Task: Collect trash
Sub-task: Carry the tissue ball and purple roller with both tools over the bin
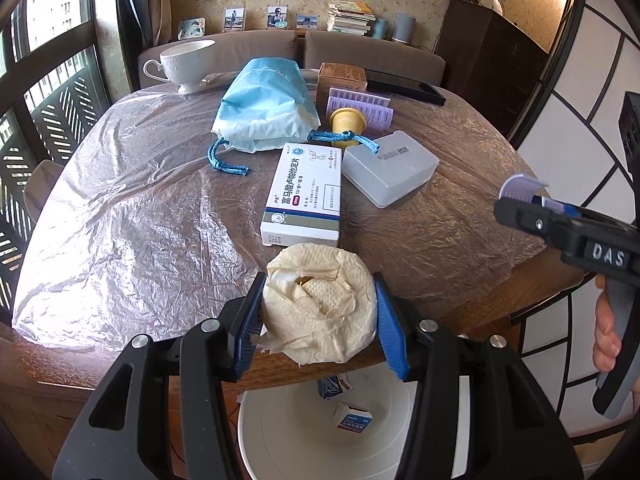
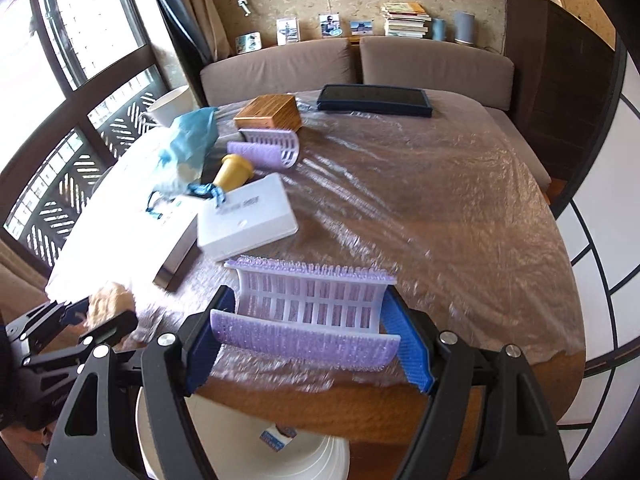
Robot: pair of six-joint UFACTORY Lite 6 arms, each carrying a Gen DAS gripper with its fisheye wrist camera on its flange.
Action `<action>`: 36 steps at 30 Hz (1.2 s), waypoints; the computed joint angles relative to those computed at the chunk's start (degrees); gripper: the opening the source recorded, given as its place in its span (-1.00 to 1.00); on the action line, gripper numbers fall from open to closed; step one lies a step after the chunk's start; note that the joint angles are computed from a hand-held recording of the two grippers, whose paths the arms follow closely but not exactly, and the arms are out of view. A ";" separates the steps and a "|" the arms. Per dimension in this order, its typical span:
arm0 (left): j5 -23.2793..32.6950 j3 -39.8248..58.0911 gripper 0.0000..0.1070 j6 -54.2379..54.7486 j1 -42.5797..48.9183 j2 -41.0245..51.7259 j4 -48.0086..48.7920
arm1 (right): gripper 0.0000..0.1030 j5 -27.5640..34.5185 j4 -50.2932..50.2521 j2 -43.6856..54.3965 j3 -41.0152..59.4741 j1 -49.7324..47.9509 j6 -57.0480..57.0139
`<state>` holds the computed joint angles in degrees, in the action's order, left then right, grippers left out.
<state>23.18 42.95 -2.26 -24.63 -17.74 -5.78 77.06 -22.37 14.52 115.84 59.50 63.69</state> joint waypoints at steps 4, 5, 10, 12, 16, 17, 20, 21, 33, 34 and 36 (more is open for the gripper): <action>0.00 0.15 -0.02 -0.78 -0.34 0.11 0.60 | 0.42 0.53 -0.01 -0.96 -0.47 2.45 1.02; 0.14 -0.15 -0.03 -1.20 -0.56 -0.32 0.96 | 0.42 0.60 0.01 -1.11 -0.53 3.02 1.31; 0.70 -1.41 -0.02 -3.16 -1.37 -2.15 2.42 | 0.42 1.16 -0.05 -1.84 -0.92 5.68 2.63; 0.82 -1.91 -0.02 -3.53 -1.50 -2.80 2.68 | 0.42 1.27 0.05 -1.97 -0.98 6.44 3.05; 0.93 -2.69 -0.02 -4.08 -1.74 -3.78 3.07 | 0.42 1.43 0.01 -2.56 -1.64 8.06 3.79; 0.99 -2.83 -0.02 -4.23 -1.81 -3.97 3.18 | 0.42 1.55 0.00 -2.50 -1.56 8.31 3.77; 1.18 -3.64 -0.03 -4.69 -2.07 -4.97 3.56 | 0.42 1.74 -0.15 -2.80 -2.03 9.79 4.41; 1.35 -4.12 -0.02 -5.04 -2.28 -5.61 3.83 | 0.42 1.76 -0.12 -2.86 -2.23 10.45 4.75; 4.92 -10.94 -0.02 -11.24 -6.29 -15.03 8.04 | 0.42 1.50 0.13 -2.03 -3.40 15.88 7.98; 5.12 -11.36 -0.02 -11.53 -6.55 -15.56 8.25 | 0.42 1.41 0.22 -2.04 -3.63 16.24 8.27; 5.69 -12.52 -0.02 -12.80 -7.44 -16.99 9.03 | 0.42 1.28 0.36 -2.16 -4.26 16.94 8.84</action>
<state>28.87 30.43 -15.06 -32.07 -34.73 3.25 78.35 -22.01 12.36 111.58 76.44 72.53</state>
